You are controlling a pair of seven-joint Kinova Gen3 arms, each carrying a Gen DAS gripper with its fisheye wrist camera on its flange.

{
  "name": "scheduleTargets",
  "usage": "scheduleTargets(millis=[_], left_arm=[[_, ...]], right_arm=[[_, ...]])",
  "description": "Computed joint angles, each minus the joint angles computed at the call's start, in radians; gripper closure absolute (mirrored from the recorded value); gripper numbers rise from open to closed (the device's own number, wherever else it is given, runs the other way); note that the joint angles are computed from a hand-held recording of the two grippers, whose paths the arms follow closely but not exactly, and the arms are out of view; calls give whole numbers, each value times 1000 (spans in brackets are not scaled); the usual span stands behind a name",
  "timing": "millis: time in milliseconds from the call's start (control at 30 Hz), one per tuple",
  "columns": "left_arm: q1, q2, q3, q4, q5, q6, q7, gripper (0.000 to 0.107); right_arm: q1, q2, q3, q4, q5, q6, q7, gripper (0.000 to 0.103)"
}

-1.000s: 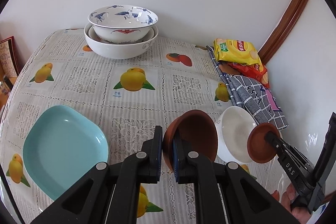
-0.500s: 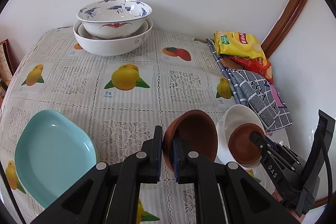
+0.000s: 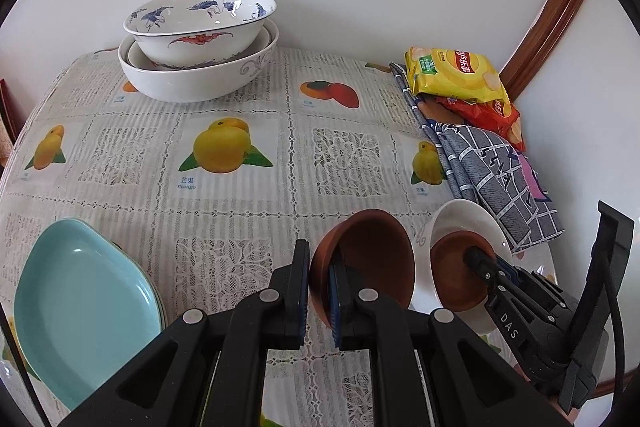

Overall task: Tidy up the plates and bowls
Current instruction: 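Lower the brown saucer into the white plate and open the right gripper, then withdraw the right gripper from the saucer while the left gripper holds its saucer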

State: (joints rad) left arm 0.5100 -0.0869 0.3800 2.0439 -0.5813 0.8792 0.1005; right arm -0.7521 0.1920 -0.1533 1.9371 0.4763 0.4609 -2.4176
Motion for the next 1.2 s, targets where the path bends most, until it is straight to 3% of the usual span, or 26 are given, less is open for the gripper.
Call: scheduleTargets(millis=[300,533,767,867,1100,1200], left_arm=[[0,17,-15,6,-2,-25,3,99],[6,16,-18,8,-1,-26,8,99],[11,4,-2,3,-19,-9,23,99],[13,1,6,-4,-28,-5,27,99],[50,41,21,-66,-61,27,26,99],[82,68,16,-101,-81,39,25,99]], right_arm=[[-75,45,1,-60,121,143,-40,92],[-70,66,-14,-95,88,196,10,89],[-66,49,-14,-79,86,181,9,88],[-61,19,-11,-54,95,158,-13,81],[55,-88,-52,23,4,61,47,77],[67,-134,-48,51,23,60,5,75]])
